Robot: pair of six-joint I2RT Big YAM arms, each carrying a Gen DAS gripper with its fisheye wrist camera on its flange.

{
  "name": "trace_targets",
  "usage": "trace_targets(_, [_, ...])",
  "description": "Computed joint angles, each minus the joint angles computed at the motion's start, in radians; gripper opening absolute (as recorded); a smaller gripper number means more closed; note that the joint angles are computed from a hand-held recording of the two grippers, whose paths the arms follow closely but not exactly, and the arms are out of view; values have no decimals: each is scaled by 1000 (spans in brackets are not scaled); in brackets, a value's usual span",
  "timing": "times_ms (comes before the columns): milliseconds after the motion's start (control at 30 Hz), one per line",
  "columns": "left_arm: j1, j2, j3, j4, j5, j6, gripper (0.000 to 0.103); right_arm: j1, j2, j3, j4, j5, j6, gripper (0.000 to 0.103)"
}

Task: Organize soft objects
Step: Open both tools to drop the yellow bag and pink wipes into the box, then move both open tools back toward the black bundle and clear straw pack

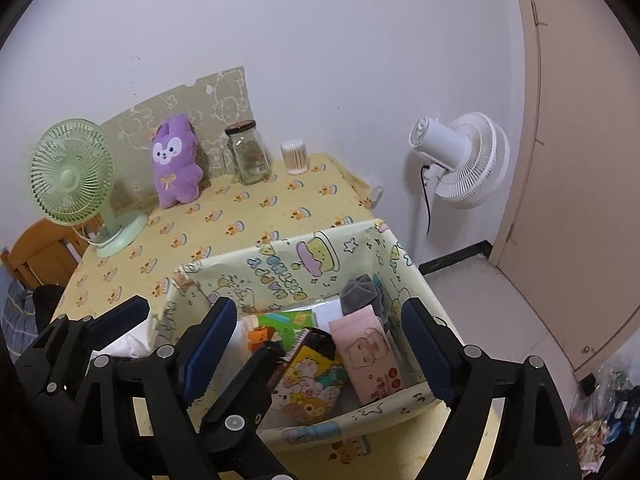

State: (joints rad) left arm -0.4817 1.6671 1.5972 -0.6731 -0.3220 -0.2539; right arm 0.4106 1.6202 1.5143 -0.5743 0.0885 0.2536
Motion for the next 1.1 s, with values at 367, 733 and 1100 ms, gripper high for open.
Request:
trace_targets(367, [7, -78, -64, 28, -28, -2, 101, 45, -42, -12, 10, 41, -4, 94])
trace_targets(733, [19, -162, -138, 57, -51, -13, 101, 92, -72, -15, 10, 70, -16, 94])
trace_targets(1100, [31, -237, -205, 85, -82, -16, 101, 135, -92, -16, 26, 87, -28, 94])
